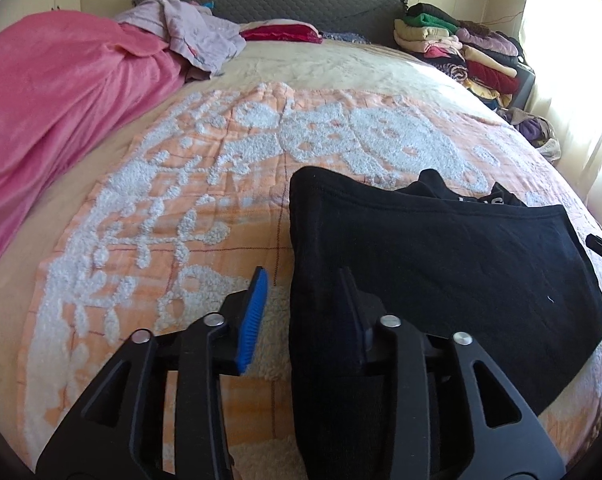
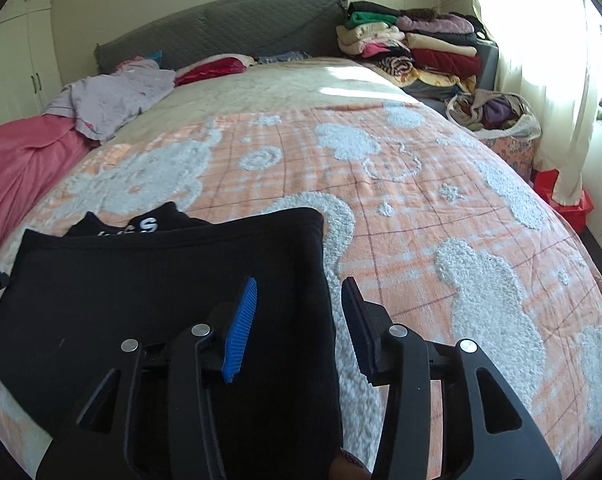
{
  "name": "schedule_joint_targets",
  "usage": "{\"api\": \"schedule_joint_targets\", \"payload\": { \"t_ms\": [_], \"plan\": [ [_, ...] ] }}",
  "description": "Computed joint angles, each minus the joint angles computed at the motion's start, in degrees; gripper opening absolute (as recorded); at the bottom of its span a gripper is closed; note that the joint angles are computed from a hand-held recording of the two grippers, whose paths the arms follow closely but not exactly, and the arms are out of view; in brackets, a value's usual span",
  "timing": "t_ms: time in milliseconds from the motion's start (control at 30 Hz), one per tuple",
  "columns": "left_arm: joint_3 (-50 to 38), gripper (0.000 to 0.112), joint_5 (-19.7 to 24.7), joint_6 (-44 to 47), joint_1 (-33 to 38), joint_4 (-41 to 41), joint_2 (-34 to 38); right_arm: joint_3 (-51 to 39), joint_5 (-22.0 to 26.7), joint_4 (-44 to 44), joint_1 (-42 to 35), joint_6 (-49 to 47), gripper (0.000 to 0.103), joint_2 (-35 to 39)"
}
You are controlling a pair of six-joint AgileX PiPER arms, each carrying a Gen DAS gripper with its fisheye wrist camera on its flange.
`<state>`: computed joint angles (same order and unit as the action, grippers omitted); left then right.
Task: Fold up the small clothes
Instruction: 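Fold the held edge over onto the sweatshirt and open both grippers, then withdraw both open grippers from the folded sweatshirt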
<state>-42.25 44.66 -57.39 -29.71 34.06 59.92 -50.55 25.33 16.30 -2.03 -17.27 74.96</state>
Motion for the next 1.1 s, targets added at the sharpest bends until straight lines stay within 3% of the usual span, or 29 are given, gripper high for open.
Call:
{"api": "schedule_joint_targets", "payload": {
  "t_ms": [200, 367, 567, 667, 733, 933, 1100],
  "plan": [
    [-1.51, 0.043, 6.11, -5.91, -8.91, 4.47, -2.67, 3.72, 2.66, 4.30, 0.40, -4.65, 0.048, -7.64],
    [-2.29, 0.047, 8.45, -9.05, -14.48, 6.13, -2.75, 5.89, 5.46, 5.25, 1.57, -3.88, 0.061, -12.00],
    [-1.33, 0.047, 8.83, -11.58, -19.50, 5.45, -1.09, 8.82, 6.07, 3.53, 5.12, -1.24, 0.061, -14.26],
    [-0.67, 0.047, 8.34, -10.95, -19.77, 2.76, 0.09, 9.87, 5.96, -1.84, 7.39, 4.89, 0.061, -14.50],
    [0.09, 0.047, 8.34, -11.50, -20.37, 2.06, 0.41, 10.61, 5.99, -0.14, 7.01, 3.64, 0.061, -14.71],
    [3.09, 0.047, 8.67, -18.48, -24.39, 2.89, -0.70, 11.74, 6.93, -6.07, 7.00, 10.33, 0.061, -12.27],
    [3.90, 0.047, 9.79, -22.11, -27.03, 4.28, -0.61, 13.08, 5.83, -4.08, 5.79, 9.26, 0.061, -12.39]
  ]
}}
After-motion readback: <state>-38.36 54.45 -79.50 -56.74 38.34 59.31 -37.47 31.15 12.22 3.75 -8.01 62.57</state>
